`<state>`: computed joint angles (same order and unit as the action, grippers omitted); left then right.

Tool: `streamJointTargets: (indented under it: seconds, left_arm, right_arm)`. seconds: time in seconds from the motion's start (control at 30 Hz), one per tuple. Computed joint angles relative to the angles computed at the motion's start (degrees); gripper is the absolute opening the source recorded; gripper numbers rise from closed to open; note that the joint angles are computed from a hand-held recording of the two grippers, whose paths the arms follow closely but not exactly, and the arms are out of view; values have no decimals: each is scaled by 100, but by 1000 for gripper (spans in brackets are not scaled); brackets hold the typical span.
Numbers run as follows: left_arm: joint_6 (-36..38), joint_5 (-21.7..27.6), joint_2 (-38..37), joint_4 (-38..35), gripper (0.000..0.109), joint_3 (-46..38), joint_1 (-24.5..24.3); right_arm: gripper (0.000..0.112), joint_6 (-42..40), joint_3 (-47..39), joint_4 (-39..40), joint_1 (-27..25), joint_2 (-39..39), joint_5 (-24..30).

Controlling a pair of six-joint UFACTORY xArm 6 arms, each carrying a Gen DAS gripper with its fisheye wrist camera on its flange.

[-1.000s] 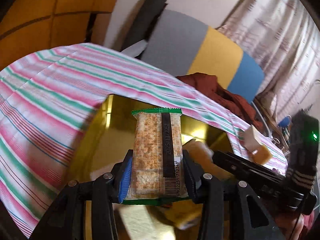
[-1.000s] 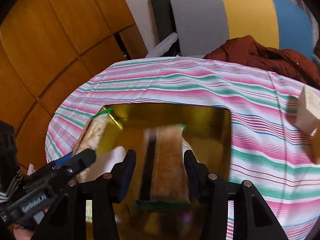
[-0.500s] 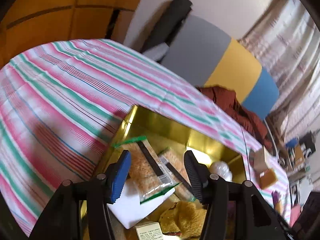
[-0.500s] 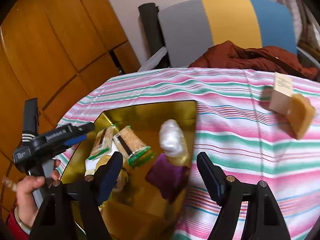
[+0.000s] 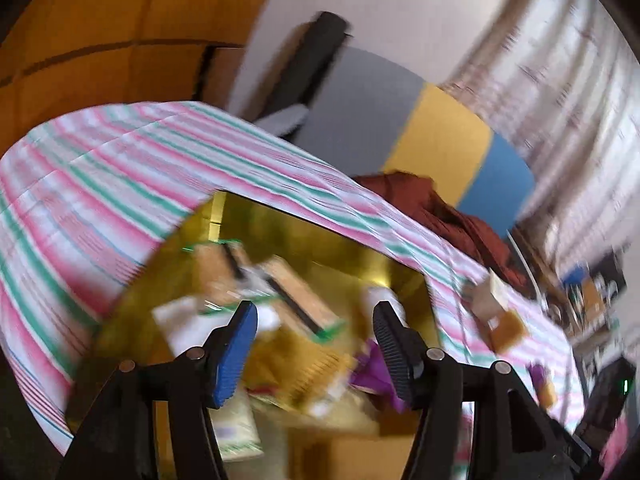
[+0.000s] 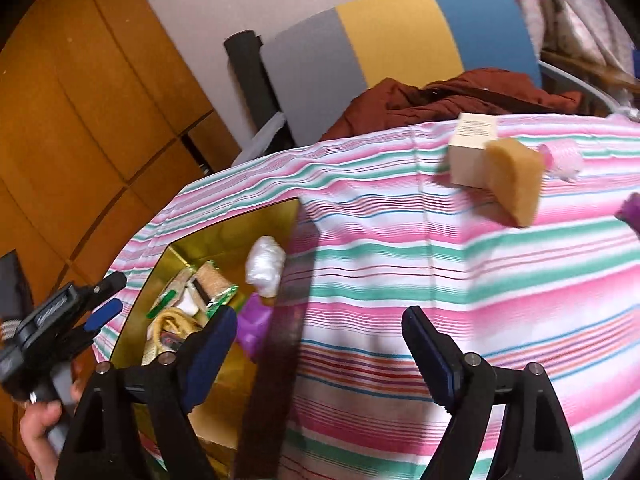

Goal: Organize objects
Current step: 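Move both tools back toward the tan sponges on the table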

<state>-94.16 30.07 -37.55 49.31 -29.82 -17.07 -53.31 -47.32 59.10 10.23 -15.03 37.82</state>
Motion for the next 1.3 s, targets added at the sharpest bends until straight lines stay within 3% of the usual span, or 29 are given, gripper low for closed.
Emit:
streamJointTargets:
  seconds: [0.33,0.7,1.03,1.13,1.3]
  left_arm:
    - [717,-552,1313,17,61,-975,-993]
    - [2063,-1089,2829,-744,61,-2079,-1876]
    - [2726,-1026,3490,-1597,61,-2481,-2105]
    - [2876,-1049,3601,-1867,61,-2527,-2108]
    - [3076,-1011,3720,-2141,61,-2608,-2110]
  right_arm:
    - [86,-107,105,-117,-592,79,-20]
    - [93,108,-259,-597,-1756,728,-195]
    - [94,73,-1370,-880,-2516,1825,-1025]
    - [98,3,-1935,-935,-2624,2287,-1277]
    - [99,385,-2879,-1635,-2753,3045,-1161]
